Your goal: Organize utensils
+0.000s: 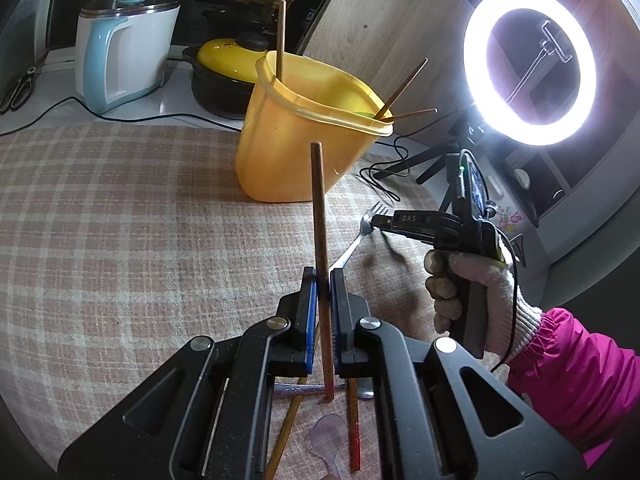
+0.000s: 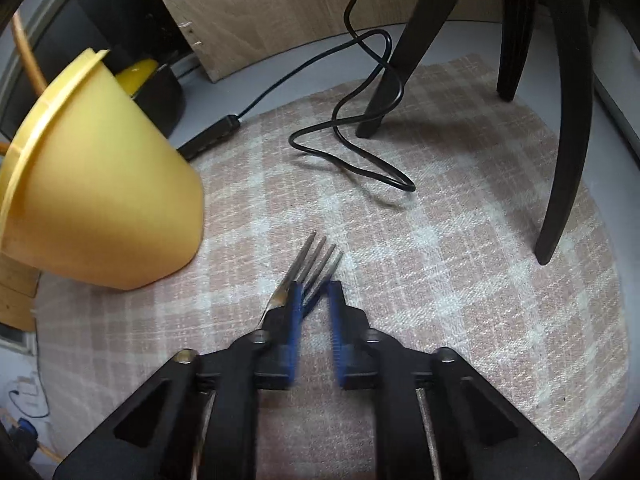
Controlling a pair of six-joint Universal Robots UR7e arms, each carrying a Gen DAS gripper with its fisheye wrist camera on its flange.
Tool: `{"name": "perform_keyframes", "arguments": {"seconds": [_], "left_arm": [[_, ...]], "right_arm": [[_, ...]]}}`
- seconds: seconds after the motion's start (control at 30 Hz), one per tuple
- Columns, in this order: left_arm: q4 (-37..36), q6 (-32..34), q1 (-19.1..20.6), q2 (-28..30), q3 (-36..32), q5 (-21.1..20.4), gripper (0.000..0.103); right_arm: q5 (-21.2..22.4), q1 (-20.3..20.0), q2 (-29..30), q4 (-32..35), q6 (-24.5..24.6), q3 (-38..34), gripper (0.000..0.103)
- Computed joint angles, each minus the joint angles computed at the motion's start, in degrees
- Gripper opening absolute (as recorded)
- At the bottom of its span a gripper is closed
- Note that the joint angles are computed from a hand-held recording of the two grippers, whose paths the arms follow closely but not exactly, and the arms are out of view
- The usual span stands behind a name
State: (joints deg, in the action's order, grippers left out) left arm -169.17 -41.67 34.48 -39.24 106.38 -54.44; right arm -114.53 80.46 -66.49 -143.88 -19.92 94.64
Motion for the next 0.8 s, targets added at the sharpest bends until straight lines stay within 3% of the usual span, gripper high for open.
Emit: {"name": "perform_keyframes", "arguments": {"seconds": [0.17,0.33,0.47,0.57,0.63,0.8], "left_arm": [[-3.7,1.6,1.0,-0.8,1.8,-2.1,0.004],[-5.6,3.0,1.7,-1.4,3.1,-3.6,0.004],[-6.2,3.0,2.1,-2.0,3.8,-4.2,0.004],[-6.3,2.9,2.3,-2.3,4.2,-4.4,0.005],[-6.1,2.8,2.3,-2.5,4.5,-4.5,0.005],[-5.4,2.8,2.1,-3.0,4.8,-4.3,0.005]], "right_arm": [[-2.7,1.4,0.9,-1.0,-0.2,0.0,0.005],[0.0,1.4,1.6,1.3,0.7,-1.1,0.004],[0.0,0.9,2.0,-0.9,2.1,-1.1,0.028],[1.5,0.8,2.3,-1.0,2.6,-1.4,0.029],[-0.1,1.6,3.5,-3.2,1.0,-1.3,0.033],[-2.2,2.5,5.4,-11.4,-3.0,0.1,0.033]]}}
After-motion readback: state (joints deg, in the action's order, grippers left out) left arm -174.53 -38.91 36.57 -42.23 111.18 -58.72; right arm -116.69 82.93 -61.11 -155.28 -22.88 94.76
